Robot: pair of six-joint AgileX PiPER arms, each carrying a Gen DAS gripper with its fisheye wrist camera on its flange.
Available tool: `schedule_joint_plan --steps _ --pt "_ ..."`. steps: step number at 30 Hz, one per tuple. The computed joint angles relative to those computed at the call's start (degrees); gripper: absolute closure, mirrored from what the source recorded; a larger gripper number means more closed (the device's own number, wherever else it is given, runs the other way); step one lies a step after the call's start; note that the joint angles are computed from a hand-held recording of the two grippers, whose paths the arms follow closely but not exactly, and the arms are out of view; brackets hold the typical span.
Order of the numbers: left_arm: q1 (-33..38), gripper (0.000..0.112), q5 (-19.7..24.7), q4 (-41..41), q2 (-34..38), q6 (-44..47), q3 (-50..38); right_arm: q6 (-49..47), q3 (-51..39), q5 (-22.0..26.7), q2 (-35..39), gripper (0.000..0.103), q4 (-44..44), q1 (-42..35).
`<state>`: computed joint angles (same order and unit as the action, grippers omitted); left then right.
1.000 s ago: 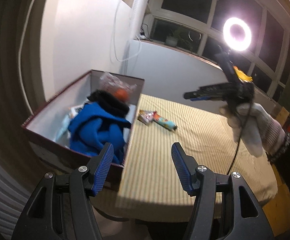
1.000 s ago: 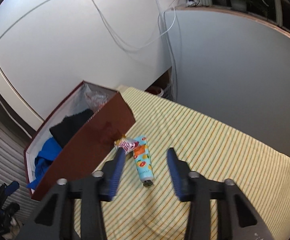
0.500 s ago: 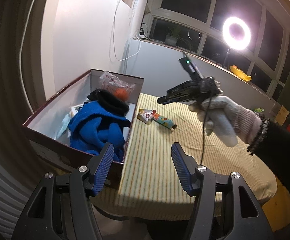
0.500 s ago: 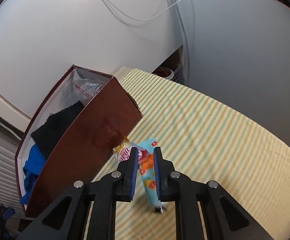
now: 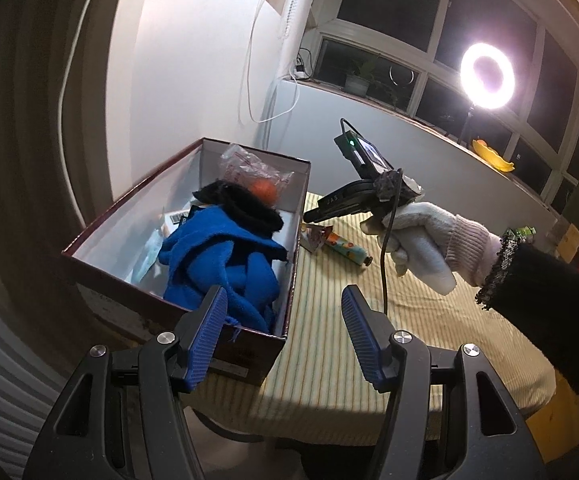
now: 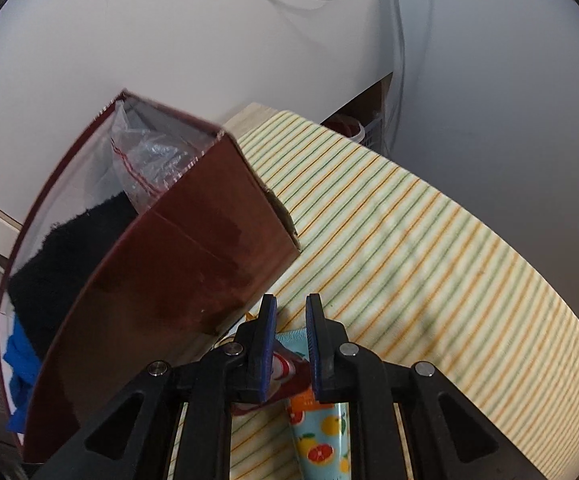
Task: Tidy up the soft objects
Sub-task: 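Move the right tool to the Coffee-mate sachet and grasp it, then grasp the blue fruit-print tube with the left tool while the right tool holds the sachet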
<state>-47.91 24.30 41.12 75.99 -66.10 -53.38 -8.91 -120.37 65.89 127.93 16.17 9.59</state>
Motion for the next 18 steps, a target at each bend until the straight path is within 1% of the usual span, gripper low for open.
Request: schedule_joint_plan --steps 4,6,8,13,17,18 --pt "0.0 0.053 0.0 -0.5 -0.2 0.0 0.2 -1.4 -1.0 0.9 1.5 0.090 0.4 0.7" --pt "-0.5 0.053 0.5 0.0 -0.5 -0.7 0.3 -2.6 0.4 0.2 0.8 0.090 -0.5 1.7" --pt "-0.7 0.053 0.6 0.0 -0.6 -0.8 0.3 -5.0 2.1 0.4 -0.3 0.090 0.5 1.9" --pt "-0.9 0.053 0.5 -0.3 -0.5 -0.3 0.0 -10.9 11.5 -0.8 -6.0 0.090 1.0 2.7" --pt "-2.3 0.053 1.1 0.6 -0.4 -1.2 -0.4 -14.9 18.8 -0.9 -10.7 0.090 1.5 2.8" --pt "-2.6 0.053 1.2 0.8 -0.3 -1.4 -0.5 -15.9 21.5 -1.6 -12.4 0.090 1.1 3.0"
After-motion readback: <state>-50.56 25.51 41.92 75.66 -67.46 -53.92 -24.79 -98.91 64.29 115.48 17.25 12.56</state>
